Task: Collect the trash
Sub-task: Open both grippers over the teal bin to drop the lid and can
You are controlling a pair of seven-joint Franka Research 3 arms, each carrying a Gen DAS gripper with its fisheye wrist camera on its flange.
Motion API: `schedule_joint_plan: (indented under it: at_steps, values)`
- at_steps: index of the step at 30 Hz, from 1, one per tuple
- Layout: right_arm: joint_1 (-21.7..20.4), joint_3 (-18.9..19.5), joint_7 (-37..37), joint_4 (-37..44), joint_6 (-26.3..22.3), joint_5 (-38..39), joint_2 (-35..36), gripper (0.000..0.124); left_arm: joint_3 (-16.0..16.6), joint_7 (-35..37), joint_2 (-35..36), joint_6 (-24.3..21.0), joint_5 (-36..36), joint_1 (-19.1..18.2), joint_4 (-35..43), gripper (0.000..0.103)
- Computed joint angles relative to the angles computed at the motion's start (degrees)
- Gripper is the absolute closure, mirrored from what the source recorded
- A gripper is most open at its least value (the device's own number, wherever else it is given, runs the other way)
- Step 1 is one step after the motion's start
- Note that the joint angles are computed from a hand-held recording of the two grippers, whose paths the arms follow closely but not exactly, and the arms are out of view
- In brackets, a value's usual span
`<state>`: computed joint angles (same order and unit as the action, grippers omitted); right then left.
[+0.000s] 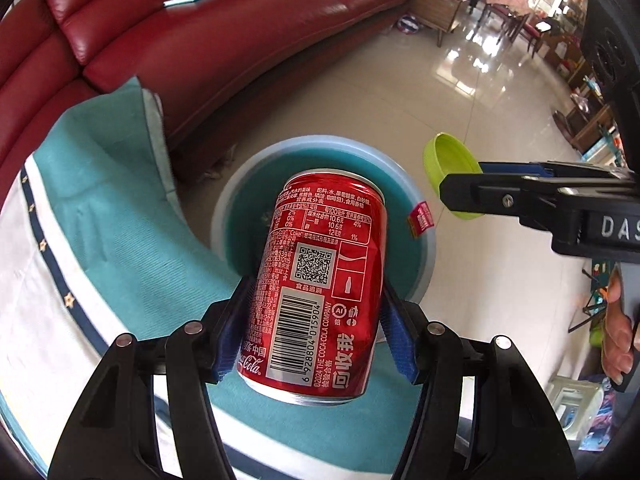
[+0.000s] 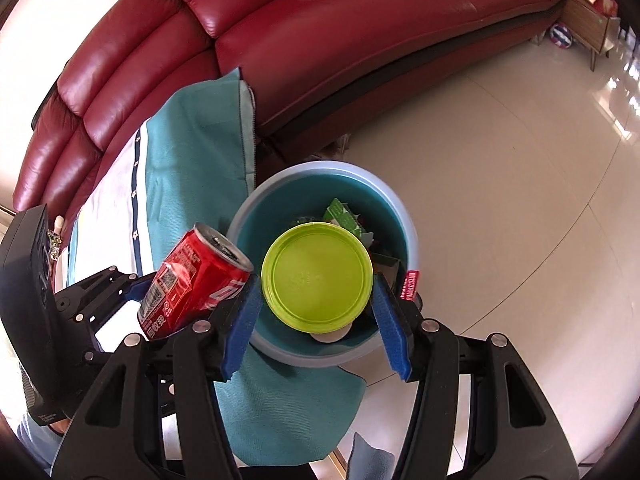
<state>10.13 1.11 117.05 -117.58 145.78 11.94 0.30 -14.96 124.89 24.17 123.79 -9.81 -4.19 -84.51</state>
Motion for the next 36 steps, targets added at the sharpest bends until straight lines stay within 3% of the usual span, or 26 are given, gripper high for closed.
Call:
schedule_joint_plan:
  at_steps: [5, 8, 10, 11, 32, 33, 36]
  values:
    - [-0.6, -0.5, 0.0, 0.3, -1.1, 0.1, 0.6, 0.070, -0.4, -1.7, 3.8, -2.1, 0.9, -1.4, 4.5, 0.040]
    - [-0.8, -0.7, 0.1, 1.1, -2.2, -0.4, 1.2, 0.070, -0.5, -2.6, 5.3, -2.5, 0.9, -1.6, 6.3, 0.029]
    - [-0.8, -0.7, 0.1, 1.8, -2.9, -0.7, 1.6, 0.070, -0.3, -3.6, 4.9, -1.5, 1.6, -1.9, 5.5, 0.010]
    - [-0.8, -0.7, 0.0, 2.1, -3.1, -0.8, 1.7, 0.070, -0.3, -3.8, 3.8, -0.1, 1.7, -1.8, 3.7, 0.008]
    - [1.3, -0.4, -0.2, 10.1, -8.5, -4.3, 6.3, 0.070, 1.1, -6.7, -0.2, 0.2, -3.3, 3.7, -0.3, 0.006]
    - [1.3, -0.4, -0.1, 10.6, -8.9, -4.5, 6.6, 0.069, 1.1, -6.7, -0.3, 0.3, -3.4, 3.8, -0.5, 0.006]
    - [1.5, -0.4, -0.2, 11.5, -9.3, -4.0, 7.2, 0.050, 1.2, -6.6, -0.9, 0.6, -3.7, 4.1, -1.1, 0.005]
